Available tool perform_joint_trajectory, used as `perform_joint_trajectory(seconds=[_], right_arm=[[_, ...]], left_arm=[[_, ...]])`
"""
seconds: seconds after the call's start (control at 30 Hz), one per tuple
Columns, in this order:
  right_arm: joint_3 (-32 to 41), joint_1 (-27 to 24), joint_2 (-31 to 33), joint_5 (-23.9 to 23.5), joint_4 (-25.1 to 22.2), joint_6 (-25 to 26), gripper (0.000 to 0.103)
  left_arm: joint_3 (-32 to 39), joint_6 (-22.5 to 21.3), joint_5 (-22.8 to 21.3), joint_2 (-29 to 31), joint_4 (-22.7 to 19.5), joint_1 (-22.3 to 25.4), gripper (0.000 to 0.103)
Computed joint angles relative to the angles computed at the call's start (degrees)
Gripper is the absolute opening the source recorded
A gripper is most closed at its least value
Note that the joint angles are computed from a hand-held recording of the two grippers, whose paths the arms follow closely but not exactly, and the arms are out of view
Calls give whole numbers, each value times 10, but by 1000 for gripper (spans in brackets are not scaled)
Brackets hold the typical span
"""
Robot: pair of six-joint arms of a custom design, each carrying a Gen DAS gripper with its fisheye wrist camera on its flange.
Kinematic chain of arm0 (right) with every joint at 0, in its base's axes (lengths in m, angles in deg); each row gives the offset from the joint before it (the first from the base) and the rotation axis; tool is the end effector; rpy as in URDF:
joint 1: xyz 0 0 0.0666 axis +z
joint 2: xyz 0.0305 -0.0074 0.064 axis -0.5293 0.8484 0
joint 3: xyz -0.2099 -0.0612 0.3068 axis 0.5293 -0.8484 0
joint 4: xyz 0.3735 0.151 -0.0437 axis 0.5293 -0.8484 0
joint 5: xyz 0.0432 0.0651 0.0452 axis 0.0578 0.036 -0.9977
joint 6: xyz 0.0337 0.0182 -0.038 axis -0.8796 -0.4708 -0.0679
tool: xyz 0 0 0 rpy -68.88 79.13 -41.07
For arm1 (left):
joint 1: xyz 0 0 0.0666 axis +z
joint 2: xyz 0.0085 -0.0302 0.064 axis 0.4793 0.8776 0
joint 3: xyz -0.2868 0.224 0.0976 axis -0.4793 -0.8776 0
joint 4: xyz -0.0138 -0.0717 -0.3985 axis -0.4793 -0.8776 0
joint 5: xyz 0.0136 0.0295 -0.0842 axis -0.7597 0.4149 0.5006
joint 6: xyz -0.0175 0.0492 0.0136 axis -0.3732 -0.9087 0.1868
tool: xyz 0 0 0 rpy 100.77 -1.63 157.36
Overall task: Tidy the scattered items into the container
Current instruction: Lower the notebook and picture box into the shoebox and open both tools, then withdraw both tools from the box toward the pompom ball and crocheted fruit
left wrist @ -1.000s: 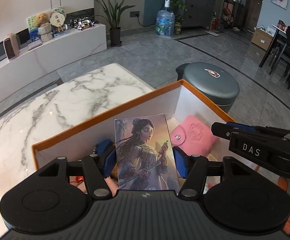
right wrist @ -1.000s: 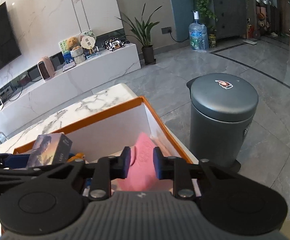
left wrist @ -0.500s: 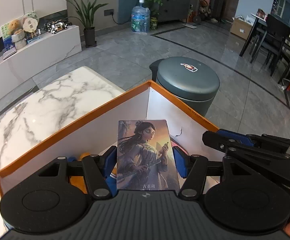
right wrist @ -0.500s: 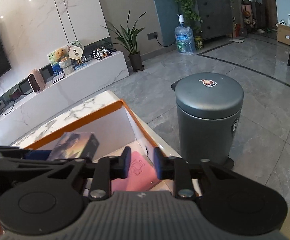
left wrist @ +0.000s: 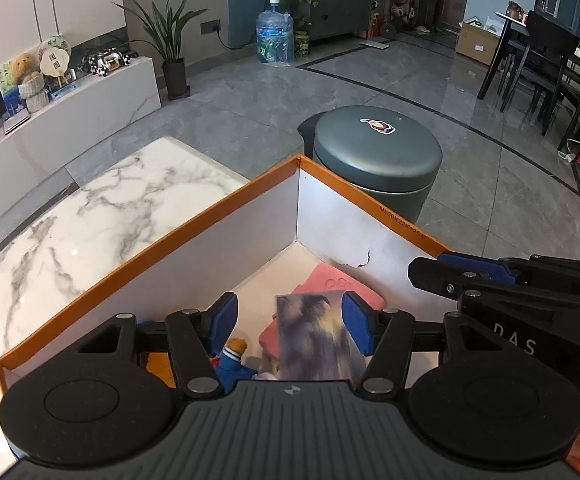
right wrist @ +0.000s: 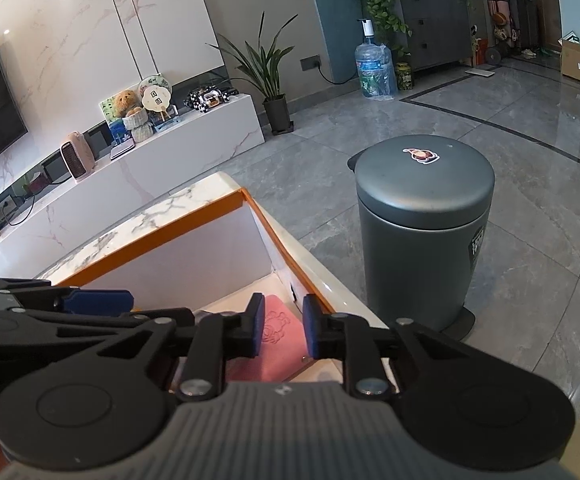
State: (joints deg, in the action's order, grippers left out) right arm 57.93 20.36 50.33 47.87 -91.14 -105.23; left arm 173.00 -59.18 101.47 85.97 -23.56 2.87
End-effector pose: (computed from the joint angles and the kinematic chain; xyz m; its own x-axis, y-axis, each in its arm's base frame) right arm 0.3525 0.4099 0.4031 -0.3527 0.5545 -0.7538 0.6332 0.7345 0.2440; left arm 0.4903 -0.2533 0.4081 -0.3484 0.6788 -0.6465 0.8955 0.4449 -0.0154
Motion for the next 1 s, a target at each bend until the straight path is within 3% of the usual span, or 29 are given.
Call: perform_joint_trajectory(seconds=[0.37, 1.0], right_arm=[[36, 11, 14, 4, -6, 27, 29], [263, 77, 133, 22, -151, 35, 49]], left_arm=[[-12, 9, -8, -40, -15, 24, 68], [-61, 0, 7, -148, -17, 114, 68]])
